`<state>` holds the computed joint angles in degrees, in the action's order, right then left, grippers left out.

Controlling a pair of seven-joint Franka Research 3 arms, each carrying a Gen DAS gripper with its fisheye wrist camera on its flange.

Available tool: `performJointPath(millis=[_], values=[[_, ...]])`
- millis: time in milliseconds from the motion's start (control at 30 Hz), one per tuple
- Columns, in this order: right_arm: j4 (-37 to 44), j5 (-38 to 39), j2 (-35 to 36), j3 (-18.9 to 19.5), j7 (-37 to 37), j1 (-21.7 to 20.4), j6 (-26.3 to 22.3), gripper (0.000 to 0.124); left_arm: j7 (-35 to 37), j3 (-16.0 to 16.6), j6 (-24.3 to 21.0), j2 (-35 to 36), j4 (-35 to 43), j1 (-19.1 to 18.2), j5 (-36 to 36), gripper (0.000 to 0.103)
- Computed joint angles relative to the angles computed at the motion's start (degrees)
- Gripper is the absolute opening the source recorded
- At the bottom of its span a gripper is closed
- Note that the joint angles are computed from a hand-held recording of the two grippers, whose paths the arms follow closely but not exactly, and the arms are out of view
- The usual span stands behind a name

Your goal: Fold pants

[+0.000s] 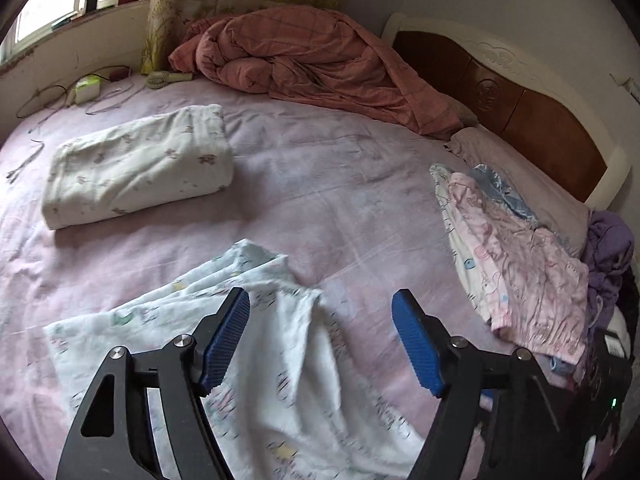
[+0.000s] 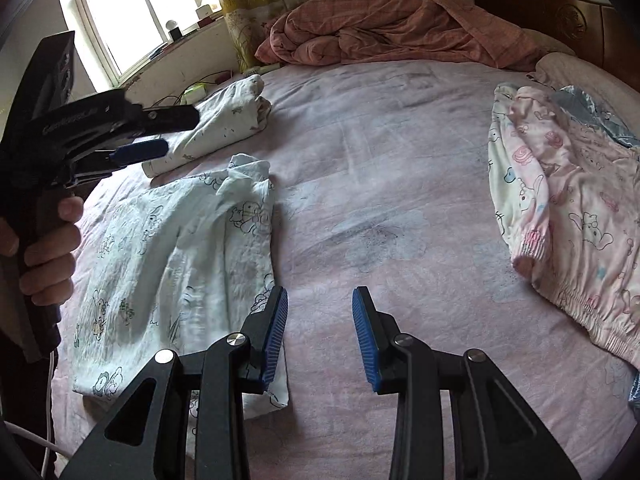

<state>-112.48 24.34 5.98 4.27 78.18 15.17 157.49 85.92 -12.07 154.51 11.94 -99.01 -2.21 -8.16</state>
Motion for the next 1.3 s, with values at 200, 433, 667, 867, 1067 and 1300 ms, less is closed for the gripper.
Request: performJointPath(millis=[200,433,667,867,1067,1300], values=[[-0.17,7.19,-0.47,1.64,-7.57,-0.41,-0.78,0.035,-11.32,3.83,6.27,-14.53,-20.20,-0.23,13.91,0.072],[-5.73,21.35,-5.35,4.16,-31.11,3.24,5.95,0.063,-24.11,5.67,8.60,-32.20,-42.90,2.71,26.21,0.072],[-9.05,-4.31,-3.78,3.12,-13.63,7.26,12.59,0.059,-21.96,8.46,9.64,-41.67,-54.94,-0.43,23.47,0.070],[-8.44,-0.63,-2.68,2.67,-7.95,6.15,12.15,0.009,-22.27,8.10,13.45,-42.95,-58.83,-0.64,21.29,0.068],[-11.93,4.32,-5.01,2.33,-6.03,5.18,16.30,0.006,-21.41,7.52,16.54,-43.40,-59.86,-1.29,21.21,0.050],[-11.96,-0.12,-4.50,1.28,-0.24,3.79,11.06,0.006,-27.19,2.61,18.02,-43.10,-59.50,3.85,25.53,0.002]])
